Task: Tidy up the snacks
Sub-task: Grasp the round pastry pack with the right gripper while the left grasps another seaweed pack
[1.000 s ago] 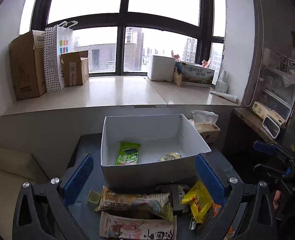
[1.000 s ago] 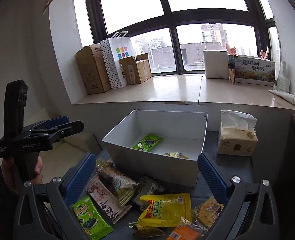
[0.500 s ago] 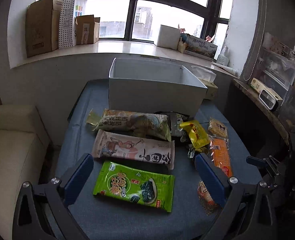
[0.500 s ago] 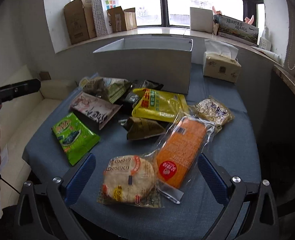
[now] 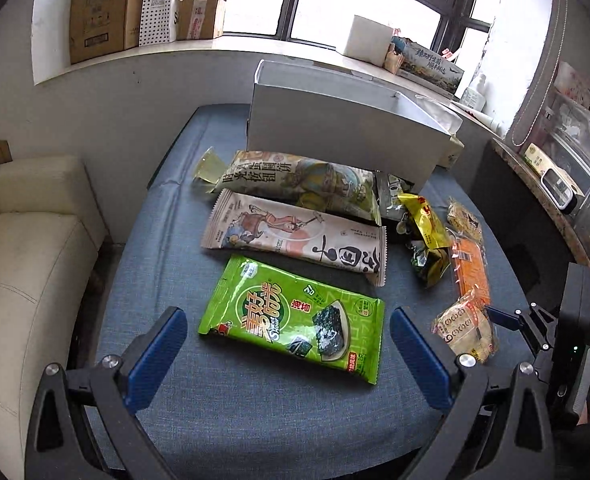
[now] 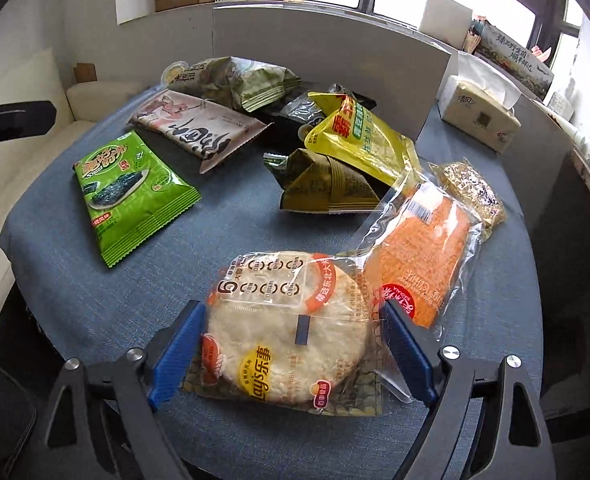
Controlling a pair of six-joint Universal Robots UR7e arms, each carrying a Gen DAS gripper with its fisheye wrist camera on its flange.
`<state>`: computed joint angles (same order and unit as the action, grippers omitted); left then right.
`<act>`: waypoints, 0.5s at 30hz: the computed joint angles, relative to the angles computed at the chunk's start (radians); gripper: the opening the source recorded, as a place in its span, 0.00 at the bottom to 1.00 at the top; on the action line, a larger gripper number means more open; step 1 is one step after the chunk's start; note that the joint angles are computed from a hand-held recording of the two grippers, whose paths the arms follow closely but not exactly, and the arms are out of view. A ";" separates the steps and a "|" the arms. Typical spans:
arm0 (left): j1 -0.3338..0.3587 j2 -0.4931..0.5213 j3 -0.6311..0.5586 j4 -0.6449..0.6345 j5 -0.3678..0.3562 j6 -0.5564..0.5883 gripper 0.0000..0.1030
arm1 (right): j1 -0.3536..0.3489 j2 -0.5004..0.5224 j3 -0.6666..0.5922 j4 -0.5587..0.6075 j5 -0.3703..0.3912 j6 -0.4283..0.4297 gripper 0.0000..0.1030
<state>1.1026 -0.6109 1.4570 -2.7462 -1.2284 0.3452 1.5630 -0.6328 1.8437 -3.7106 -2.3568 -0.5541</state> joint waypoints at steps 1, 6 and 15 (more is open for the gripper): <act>0.002 0.002 -0.005 0.017 -0.004 -0.002 1.00 | 0.000 -0.001 0.003 -0.002 0.000 -0.003 0.84; 0.002 0.022 -0.020 0.095 0.019 -0.017 1.00 | -0.004 -0.017 0.034 -0.040 0.040 0.006 0.77; -0.020 0.134 -0.164 0.237 0.193 -0.477 1.00 | 0.000 -0.074 0.091 -0.119 0.112 0.032 0.77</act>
